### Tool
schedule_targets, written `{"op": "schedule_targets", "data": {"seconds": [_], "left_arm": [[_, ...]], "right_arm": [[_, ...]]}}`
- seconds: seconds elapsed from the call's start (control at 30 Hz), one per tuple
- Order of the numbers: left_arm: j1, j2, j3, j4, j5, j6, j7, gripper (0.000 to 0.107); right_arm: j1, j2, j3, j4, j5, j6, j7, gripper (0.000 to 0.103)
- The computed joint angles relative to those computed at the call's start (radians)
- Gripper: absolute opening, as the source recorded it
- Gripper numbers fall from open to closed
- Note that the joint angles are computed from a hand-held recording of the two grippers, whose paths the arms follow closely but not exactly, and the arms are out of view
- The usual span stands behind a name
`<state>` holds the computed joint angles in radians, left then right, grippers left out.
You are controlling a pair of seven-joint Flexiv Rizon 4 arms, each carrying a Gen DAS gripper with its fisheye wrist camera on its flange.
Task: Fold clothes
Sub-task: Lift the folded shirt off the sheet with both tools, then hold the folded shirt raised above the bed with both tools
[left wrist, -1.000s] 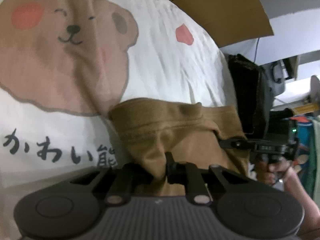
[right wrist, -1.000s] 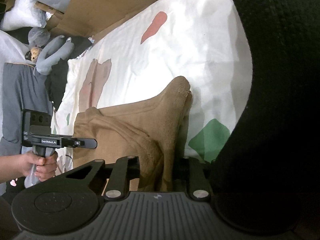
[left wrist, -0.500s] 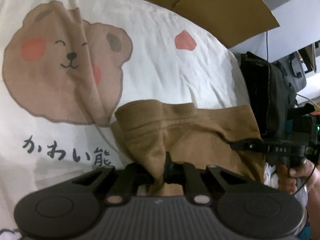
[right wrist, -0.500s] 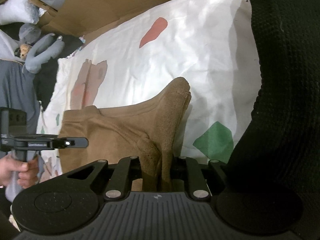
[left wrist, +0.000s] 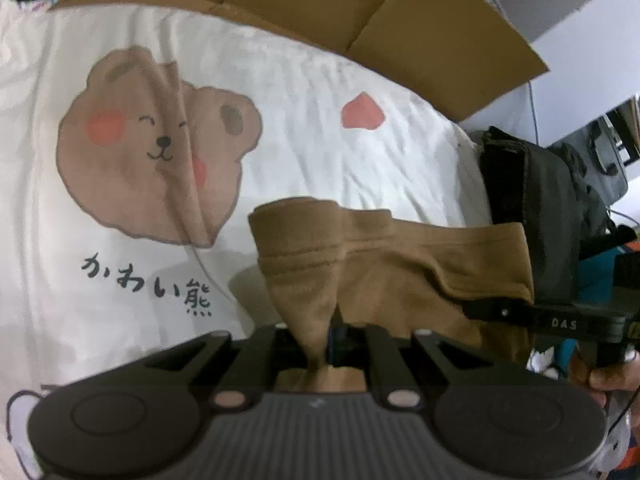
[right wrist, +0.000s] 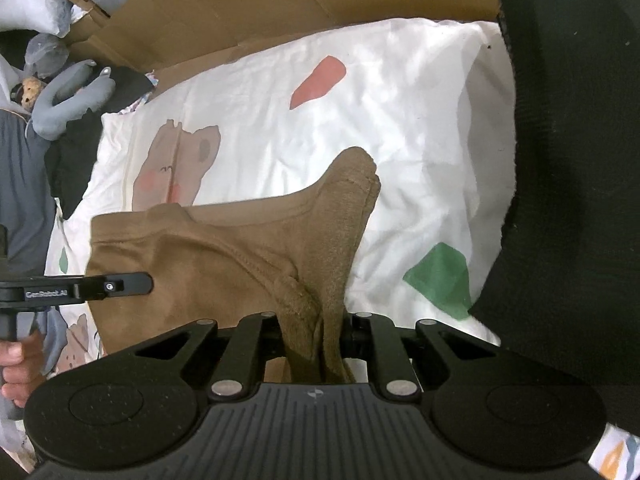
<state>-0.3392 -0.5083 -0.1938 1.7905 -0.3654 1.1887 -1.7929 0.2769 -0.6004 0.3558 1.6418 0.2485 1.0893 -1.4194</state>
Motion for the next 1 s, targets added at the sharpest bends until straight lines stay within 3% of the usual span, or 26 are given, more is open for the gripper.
{"op": "schedule_targets", "data": {"seconds": [0.27,1.0], "left_arm": [[-0.055,0.07,0.048,-0.007,0.08,-0.039,-0.1,0.006],[-0.128,0.338,0.045,0.116,0.21,-0.023,-0.274,0.006]], "right_arm": [[0.022,0.103,-0.015,0.051,-0.019,-0.027,0.038,0.012],[0.096,0.471,-0.051,0.291,0.003,-0.03,0.136,0.012]]}}
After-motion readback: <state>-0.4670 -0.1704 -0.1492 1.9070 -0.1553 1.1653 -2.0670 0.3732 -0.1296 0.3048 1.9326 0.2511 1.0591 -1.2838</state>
